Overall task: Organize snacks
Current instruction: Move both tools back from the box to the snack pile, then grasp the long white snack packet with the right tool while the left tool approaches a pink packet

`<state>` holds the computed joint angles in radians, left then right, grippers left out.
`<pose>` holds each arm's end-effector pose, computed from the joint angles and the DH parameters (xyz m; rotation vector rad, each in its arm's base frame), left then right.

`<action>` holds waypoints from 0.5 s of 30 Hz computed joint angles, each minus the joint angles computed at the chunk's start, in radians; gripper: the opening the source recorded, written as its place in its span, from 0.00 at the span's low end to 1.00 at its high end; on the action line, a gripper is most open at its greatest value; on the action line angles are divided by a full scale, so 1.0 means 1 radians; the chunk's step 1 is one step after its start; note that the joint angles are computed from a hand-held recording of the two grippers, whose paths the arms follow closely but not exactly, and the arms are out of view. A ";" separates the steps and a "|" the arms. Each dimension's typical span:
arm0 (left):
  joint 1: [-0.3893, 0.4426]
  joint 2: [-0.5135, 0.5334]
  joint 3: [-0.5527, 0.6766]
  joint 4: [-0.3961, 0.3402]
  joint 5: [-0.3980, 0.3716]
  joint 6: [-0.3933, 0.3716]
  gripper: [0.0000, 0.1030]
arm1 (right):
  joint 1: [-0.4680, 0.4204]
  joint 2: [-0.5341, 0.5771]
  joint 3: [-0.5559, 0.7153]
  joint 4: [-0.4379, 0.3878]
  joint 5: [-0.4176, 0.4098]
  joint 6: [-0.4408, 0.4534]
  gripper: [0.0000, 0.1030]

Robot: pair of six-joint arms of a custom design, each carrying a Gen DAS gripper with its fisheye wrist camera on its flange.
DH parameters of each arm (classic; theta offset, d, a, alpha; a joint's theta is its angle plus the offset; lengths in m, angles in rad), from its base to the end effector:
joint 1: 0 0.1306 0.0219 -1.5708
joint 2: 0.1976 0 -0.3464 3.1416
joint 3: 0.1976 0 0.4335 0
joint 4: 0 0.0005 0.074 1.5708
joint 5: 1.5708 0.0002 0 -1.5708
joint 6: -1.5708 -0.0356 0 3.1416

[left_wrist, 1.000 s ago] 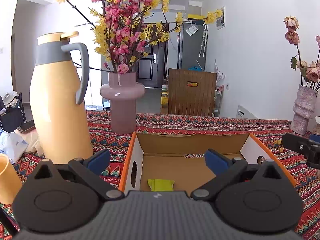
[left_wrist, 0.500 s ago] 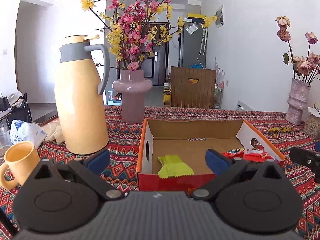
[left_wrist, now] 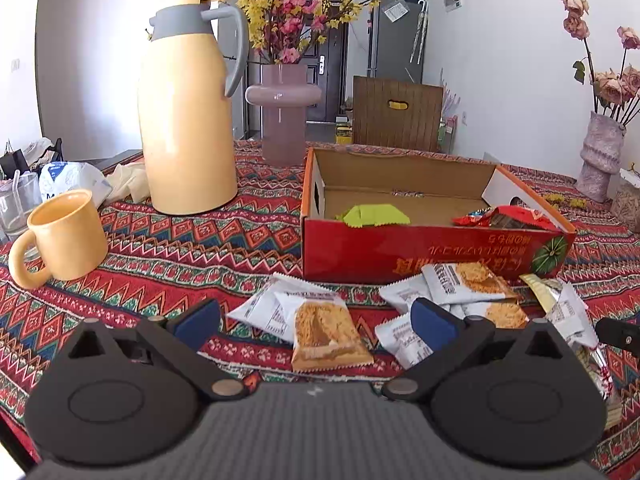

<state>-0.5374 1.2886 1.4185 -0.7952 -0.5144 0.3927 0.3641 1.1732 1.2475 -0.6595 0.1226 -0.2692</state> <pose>0.4425 -0.2439 0.4669 -0.1173 2.1352 0.0359 0.4469 0.1651 0.4417 -0.0313 2.1601 0.2351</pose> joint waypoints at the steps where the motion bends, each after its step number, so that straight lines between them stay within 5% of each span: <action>1: 0.000 -0.005 -0.006 -0.007 0.002 0.007 1.00 | 0.001 0.001 -0.001 -0.005 -0.005 0.000 1.00; 11: -0.004 -0.005 -0.008 -0.026 0.014 0.015 1.00 | -0.011 0.044 0.018 -0.048 -0.081 -0.046 0.81; 15: -0.004 -0.002 -0.009 -0.033 0.029 0.018 1.00 | -0.024 0.052 0.016 -0.051 -0.142 -0.072 0.65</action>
